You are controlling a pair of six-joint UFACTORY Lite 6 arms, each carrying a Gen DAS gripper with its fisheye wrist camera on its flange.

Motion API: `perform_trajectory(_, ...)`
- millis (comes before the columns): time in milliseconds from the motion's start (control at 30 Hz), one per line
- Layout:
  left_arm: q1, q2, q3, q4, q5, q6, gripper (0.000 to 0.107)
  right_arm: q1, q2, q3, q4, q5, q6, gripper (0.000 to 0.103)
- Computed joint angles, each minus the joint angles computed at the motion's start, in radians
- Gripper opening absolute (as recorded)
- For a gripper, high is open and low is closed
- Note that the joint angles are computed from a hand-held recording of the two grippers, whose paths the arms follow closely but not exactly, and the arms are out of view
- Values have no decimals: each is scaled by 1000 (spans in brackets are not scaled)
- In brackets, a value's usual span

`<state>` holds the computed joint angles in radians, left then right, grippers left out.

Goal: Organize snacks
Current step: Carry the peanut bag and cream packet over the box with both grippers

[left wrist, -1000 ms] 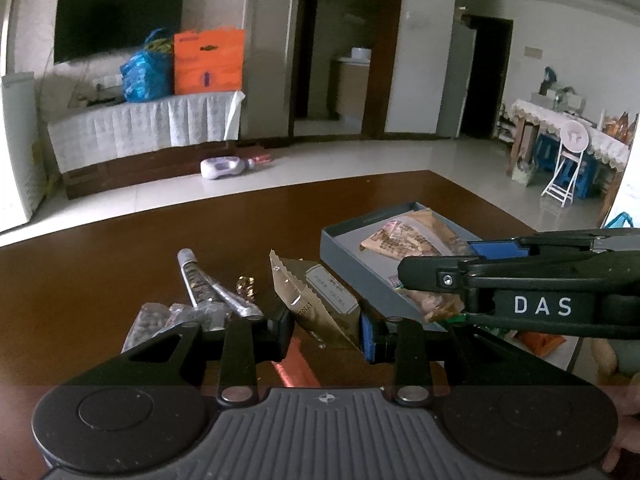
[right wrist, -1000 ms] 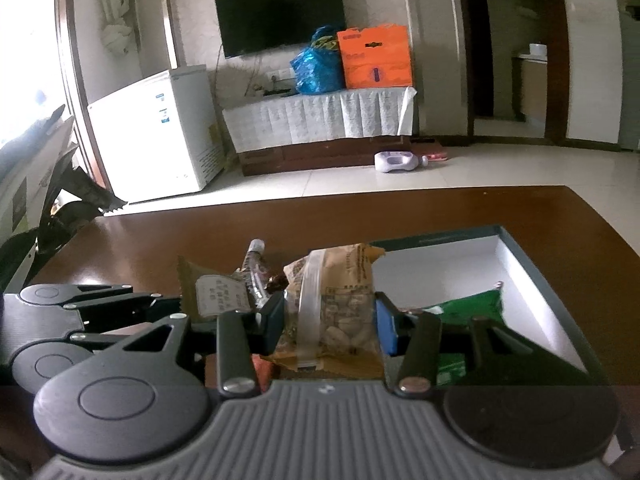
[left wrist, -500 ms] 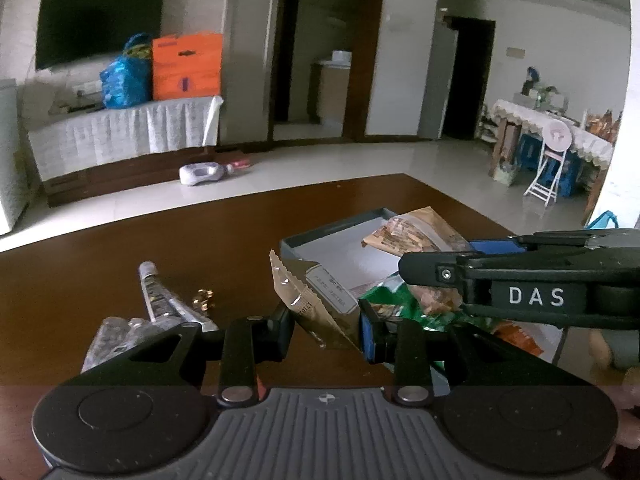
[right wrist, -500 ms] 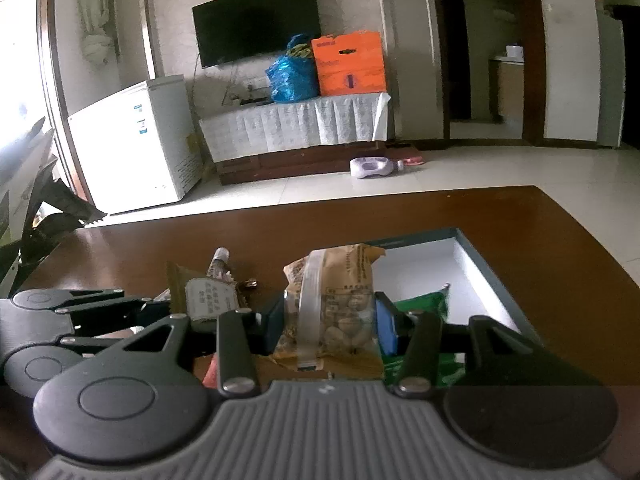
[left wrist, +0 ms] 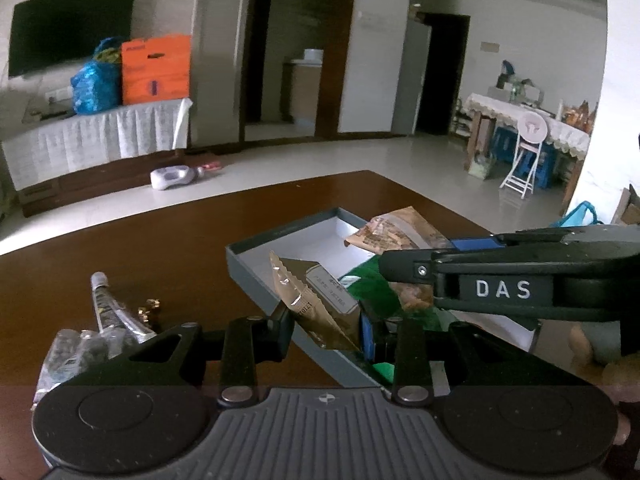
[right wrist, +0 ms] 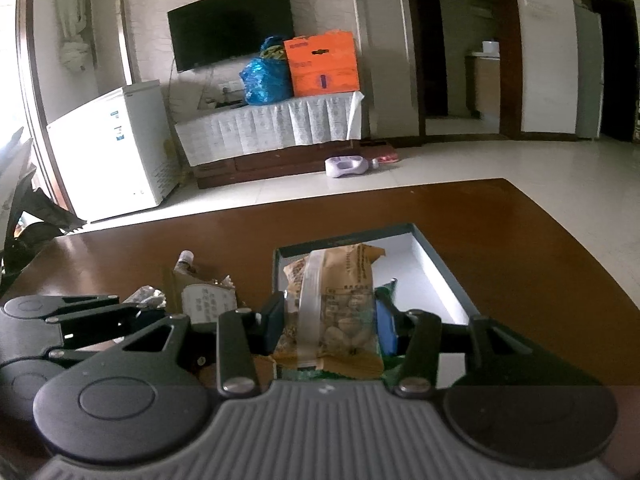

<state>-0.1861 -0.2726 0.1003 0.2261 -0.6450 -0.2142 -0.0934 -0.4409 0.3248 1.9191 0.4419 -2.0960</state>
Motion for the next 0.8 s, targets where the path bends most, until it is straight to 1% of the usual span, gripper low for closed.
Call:
perform_trajectory(267, -82, 102, 27, -49, -69, 9, 34, -78, 68, 30, 4, 20, -41, 47)
perform_trajectory(367, -119, 134, 36, -77, -87, 22, 34, -95, 121, 53, 41, 21, -92, 47)
perform_trajectory(533, -136, 185, 53, -18, -115, -40, 34, -140, 161, 62, 46, 36, -130, 47)
perform_trajectory(700, -230, 236, 67, -101, -140, 20, 34, -148, 201, 78, 78, 25, -174, 47)
perform_trajectory(800, -256, 267, 84, -119, -148, 27, 34, -150, 225, 82, 113, 18, -220, 47)
